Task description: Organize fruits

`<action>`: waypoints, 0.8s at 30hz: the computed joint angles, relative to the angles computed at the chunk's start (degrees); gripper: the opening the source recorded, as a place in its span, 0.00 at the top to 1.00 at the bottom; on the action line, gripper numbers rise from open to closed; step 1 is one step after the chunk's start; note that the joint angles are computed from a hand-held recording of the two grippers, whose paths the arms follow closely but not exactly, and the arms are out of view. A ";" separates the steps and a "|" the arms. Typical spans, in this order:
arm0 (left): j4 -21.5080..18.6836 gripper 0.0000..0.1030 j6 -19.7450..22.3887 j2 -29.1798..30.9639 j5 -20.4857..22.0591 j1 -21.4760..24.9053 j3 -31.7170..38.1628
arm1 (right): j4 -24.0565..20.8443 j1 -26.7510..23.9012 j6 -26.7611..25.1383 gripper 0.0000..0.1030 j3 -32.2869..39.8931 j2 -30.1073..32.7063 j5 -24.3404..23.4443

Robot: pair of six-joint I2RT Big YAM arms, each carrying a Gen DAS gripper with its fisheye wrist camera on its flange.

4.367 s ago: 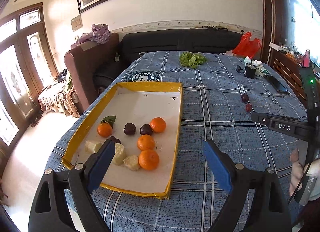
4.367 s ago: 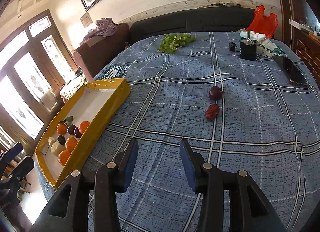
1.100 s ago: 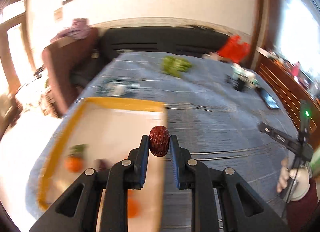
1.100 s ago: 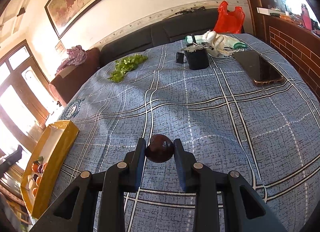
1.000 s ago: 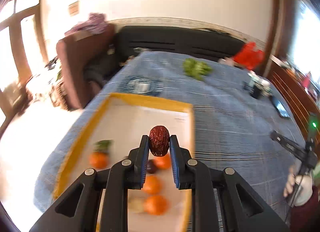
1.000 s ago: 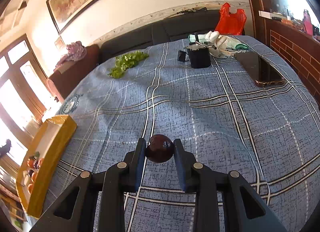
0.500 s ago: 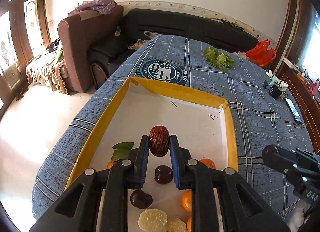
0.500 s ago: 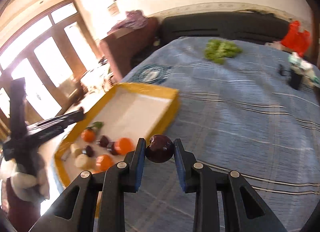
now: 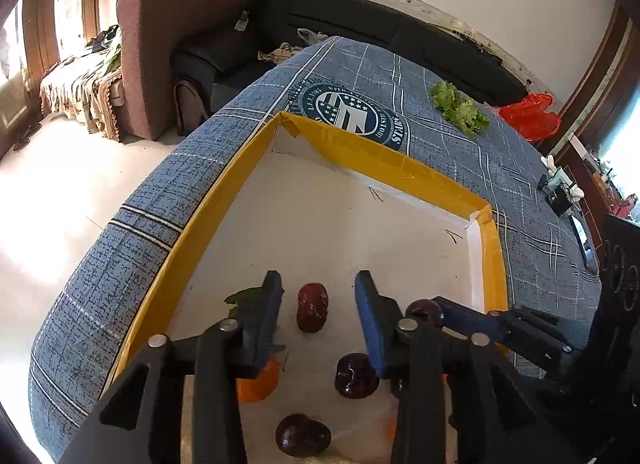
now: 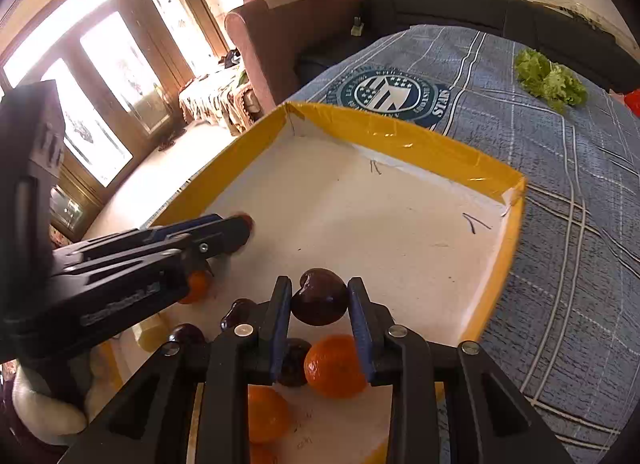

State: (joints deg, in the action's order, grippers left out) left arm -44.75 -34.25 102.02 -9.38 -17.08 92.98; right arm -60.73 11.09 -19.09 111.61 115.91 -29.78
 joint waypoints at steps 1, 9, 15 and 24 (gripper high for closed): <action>0.49 0.52 0.11 -0.66 -0.69 -0.26 -0.58 | -0.08 0.11 -0.09 0.68 0.01 0.09 0.06; 3.00 0.44 -1.13 -6.45 -7.60 -3.68 -4.59 | 4.88 -1.72 0.42 0.65 -5.16 -4.33 -1.32; 0.66 0.32 -4.47 -9.66 -24.50 -9.78 -6.00 | 9.05 -5.29 1.73 0.62 -11.55 -9.71 -2.79; -9.01 0.12 -13.53 -7.14 -42.93 -19.98 -2.12 | 15.41 -12.03 6.04 0.60 -22.61 -17.60 -4.86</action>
State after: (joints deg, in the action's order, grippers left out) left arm -53.76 -47.78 94.89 -52.31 -37.06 90.86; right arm -45.32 -0.95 -13.05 89.00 98.31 -34.64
